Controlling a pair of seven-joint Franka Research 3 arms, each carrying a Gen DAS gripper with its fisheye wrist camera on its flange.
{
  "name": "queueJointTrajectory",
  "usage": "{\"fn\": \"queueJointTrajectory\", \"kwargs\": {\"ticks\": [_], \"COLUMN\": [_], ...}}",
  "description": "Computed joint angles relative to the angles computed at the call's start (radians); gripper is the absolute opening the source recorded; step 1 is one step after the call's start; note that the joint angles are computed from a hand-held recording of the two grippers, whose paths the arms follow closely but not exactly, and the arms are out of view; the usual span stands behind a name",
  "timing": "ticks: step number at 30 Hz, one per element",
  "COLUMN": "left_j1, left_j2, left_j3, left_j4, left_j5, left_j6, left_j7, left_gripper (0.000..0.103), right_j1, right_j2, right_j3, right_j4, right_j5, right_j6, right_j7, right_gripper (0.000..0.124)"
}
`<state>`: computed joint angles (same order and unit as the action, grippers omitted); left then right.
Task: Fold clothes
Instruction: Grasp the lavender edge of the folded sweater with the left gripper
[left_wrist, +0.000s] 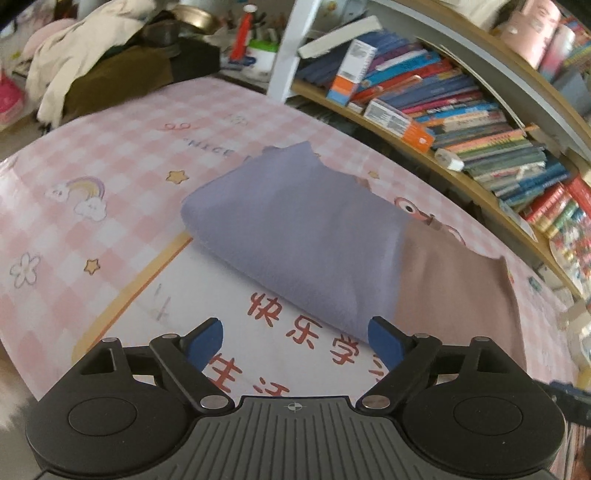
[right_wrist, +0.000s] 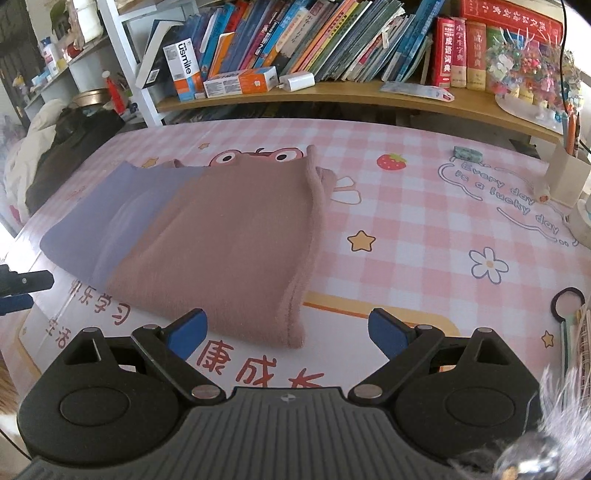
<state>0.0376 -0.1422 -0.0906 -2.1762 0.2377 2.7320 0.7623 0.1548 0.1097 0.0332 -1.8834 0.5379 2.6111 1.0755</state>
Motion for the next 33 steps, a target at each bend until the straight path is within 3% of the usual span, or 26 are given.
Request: {"fn": "queueJointTrajectory", "kwargs": {"ticks": [7,15,33], "left_j1": [0.007,0.014,0.046], "left_j2": [0.022,0.058,0.139], "left_j3": [0.014,0.025,0.041], "left_j4": [0.004,0.027,0.06], "left_j5": [-0.072,-0.136,-0.41], "left_j6": [0.004,0.027,0.123], "left_j7": [-0.082,-0.048,0.074], "left_gripper": [0.088,0.087,0.074], "right_j1": [0.001,0.009,0.042], "right_j2": [0.01,0.028,0.071], "right_j3": [-0.005,-0.006,-0.012], "right_j4": [0.008,0.022,0.068], "right_j5": [-0.03,-0.082,-0.243], "right_j6": [0.005,0.025,0.03], "right_j7": [0.038,0.127,0.325], "right_gripper": [0.094,0.094,0.094]}}
